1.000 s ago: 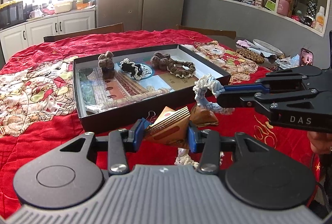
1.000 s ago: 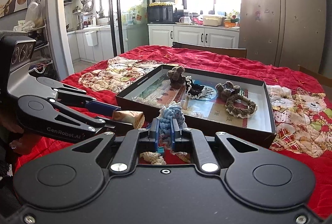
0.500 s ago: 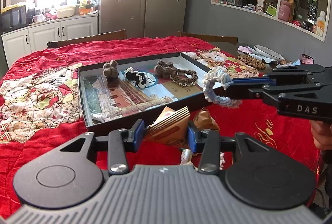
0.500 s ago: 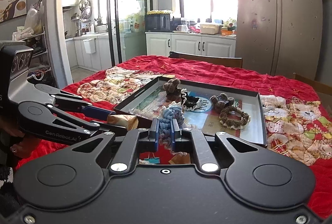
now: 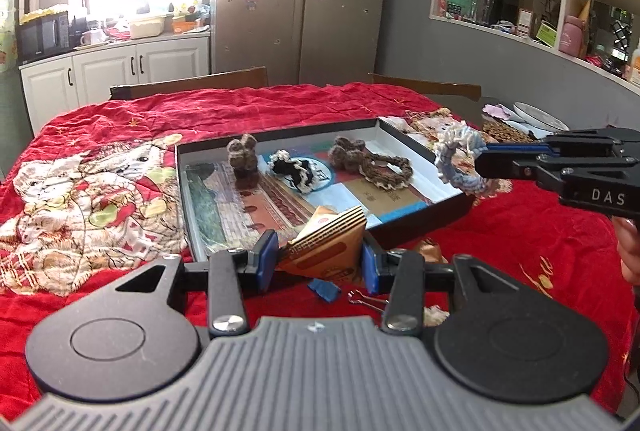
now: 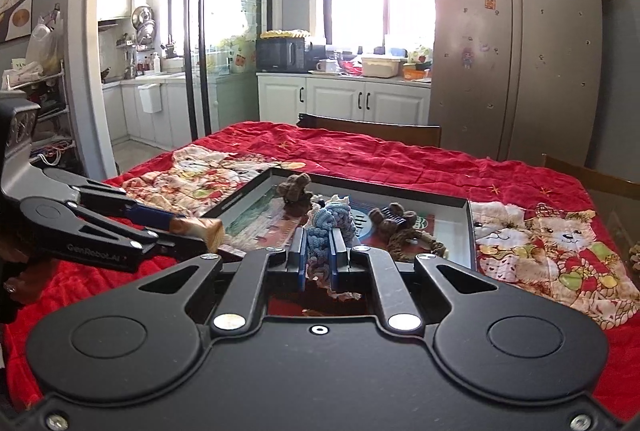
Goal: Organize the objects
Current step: 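Lift and carry the blue scrunchie and tan pouch over the black box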
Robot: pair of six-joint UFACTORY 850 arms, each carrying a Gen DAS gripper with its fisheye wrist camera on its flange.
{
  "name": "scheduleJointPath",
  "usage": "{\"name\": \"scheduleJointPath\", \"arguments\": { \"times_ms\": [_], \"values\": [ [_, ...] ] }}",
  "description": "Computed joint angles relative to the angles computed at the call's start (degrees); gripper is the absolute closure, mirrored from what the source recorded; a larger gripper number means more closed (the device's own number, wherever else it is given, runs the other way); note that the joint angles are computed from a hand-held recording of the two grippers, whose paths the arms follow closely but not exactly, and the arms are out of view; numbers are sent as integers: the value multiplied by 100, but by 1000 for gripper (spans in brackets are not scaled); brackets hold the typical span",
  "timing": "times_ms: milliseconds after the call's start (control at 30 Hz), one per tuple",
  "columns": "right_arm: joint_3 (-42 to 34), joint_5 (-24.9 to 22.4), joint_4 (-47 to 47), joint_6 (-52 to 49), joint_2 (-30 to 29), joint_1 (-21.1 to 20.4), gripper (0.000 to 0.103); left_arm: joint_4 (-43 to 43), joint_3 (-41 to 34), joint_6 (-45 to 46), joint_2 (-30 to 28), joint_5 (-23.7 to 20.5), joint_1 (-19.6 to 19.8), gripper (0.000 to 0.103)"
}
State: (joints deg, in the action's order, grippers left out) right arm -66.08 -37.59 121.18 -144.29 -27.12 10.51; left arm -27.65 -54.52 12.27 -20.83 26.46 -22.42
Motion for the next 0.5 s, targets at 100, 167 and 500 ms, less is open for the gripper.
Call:
{"name": "scheduleJointPath", "arguments": {
  "times_ms": [100,167,500],
  "values": [
    [-173,132,50,-12,-118,55,92,-149,-92,194,-43,6,24,56],
    [-268,219,126,-66,-178,109,92,-225,-156,305,-76,22,46,56],
    [-798,627,599,-470,-539,399,93,-564,-608,647,-370,-64,186,56]
  ]
}}
